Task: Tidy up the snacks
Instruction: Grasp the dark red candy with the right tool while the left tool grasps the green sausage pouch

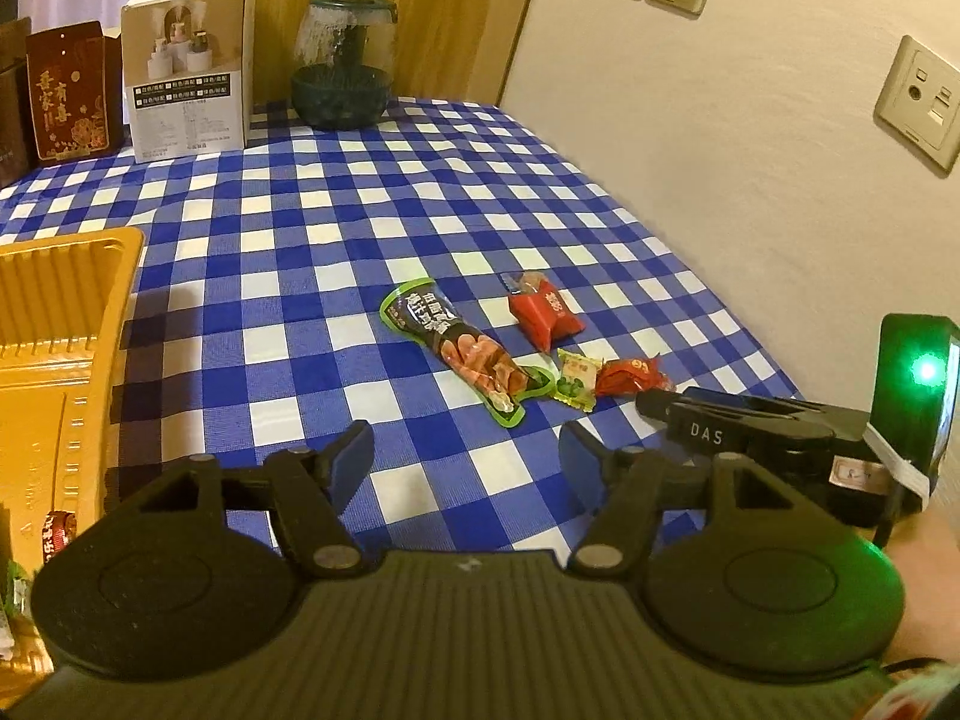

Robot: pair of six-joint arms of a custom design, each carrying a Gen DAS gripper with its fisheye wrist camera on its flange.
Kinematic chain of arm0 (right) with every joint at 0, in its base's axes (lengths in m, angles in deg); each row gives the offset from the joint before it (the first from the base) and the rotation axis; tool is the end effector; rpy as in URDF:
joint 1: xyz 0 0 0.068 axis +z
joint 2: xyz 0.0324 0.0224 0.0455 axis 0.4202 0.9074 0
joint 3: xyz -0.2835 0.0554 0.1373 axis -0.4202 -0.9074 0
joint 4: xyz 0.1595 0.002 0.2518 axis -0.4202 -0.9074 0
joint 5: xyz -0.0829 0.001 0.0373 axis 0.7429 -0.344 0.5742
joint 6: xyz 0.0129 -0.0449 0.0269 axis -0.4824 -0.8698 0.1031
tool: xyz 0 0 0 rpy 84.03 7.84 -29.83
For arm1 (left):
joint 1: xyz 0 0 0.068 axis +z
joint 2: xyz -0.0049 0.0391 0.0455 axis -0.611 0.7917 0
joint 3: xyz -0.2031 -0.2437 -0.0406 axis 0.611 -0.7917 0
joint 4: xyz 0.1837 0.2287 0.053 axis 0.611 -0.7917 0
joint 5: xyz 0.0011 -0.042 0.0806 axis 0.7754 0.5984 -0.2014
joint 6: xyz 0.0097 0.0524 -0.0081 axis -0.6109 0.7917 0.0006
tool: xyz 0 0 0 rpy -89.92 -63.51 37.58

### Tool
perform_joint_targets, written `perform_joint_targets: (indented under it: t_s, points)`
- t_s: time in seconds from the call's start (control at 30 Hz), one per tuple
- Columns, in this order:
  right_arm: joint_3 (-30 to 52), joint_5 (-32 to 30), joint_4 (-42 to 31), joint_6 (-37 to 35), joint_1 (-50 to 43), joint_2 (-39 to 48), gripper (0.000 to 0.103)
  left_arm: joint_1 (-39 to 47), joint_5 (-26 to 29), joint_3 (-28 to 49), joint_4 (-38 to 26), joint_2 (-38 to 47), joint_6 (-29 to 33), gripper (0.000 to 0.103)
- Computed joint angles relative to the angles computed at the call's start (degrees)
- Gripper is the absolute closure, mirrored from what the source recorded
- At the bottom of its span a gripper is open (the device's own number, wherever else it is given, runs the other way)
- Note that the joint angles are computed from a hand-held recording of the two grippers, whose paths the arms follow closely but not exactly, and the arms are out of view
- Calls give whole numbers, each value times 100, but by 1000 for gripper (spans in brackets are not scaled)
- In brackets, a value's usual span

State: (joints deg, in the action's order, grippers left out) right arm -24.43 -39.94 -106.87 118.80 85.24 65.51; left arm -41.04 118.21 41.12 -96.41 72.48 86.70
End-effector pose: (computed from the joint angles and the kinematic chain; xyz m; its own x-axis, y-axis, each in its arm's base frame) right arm 0.1752 0.2592 0.1870 -0.6322 0.3257 -0.7030 0.3228 0.9356 0.1432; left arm 0.2263 -0.0303 0.2135 -0.6703 0.2166 -0.7098 0.5041 0.8348 -0.2214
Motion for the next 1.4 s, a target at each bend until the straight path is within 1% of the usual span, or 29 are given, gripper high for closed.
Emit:
perform_joint_targets:
  t_s: [0.1, 0.23, 0.33, 0.43, 0.47, 0.57, 0.7, 0.73, 0.87, 0.93, 1.0, 1.1, 1.17, 1.3, 1.4]
  points:
    - [-7, 19, 145, -60, -39, 17, 67, -36, -24, -18, 94, 87, -33, 38]
    - [-12, 19, 316, -328, -107, 88, 68, -73, -42, -43, 193, 186, -84, 38]
    - [-2, 26, 331, -380, -116, 118, 76, -112, -65, -63, 257, 232, -107, 38]
    - [-41, 20, 398, -442, -135, 100, 80, -147, -90, -59, 325, 298, -134, 38]
    - [-53, 32, 403, -459, -140, 89, 83, -163, -103, -57, 353, 317, -153, 38]
    - [-76, 176, 318, -390, -100, 24, 84, -225, -148, -56, 483, 377, -241, 38]
    - [-42, 459, 40, -163, 12, -60, 84, -389, -227, -53, 784, 585, -486, 38]
    - [-72, 521, 70, -183, 36, -98, 84, -446, -233, -58, 885, 644, -555, 38]
    - [-92, 583, 11, -10, 87, -169, 84, -703, -388, -104, 1465, 931, -900, 39]
    - [-95, 633, -1, 24, 98, -185, 84, -819, -464, -72, 1709, 1129, -1098, 42]
    - [-130, 609, 68, 19, 86, -207, 84, -897, -523, -27, 1953, 1354, -1292, 50]
    - [-159, 572, 110, 40, 73, -224, 84, -1003, -679, 75, 2249, 1708, -1592, 58]
    - [-177, 565, 128, 50, 65, -234, 84, -1042, -705, 145, 2402, 1905, -1792, 60]
    - [-168, 550, 119, 58, 53, -227, 84, -1141, -822, 363, 2480, 2251, -2031, 68]
    - [-151, 485, 156, 50, 28, -186, 84, -1214, -950, 518, 2408, 2425, -2030, 67]
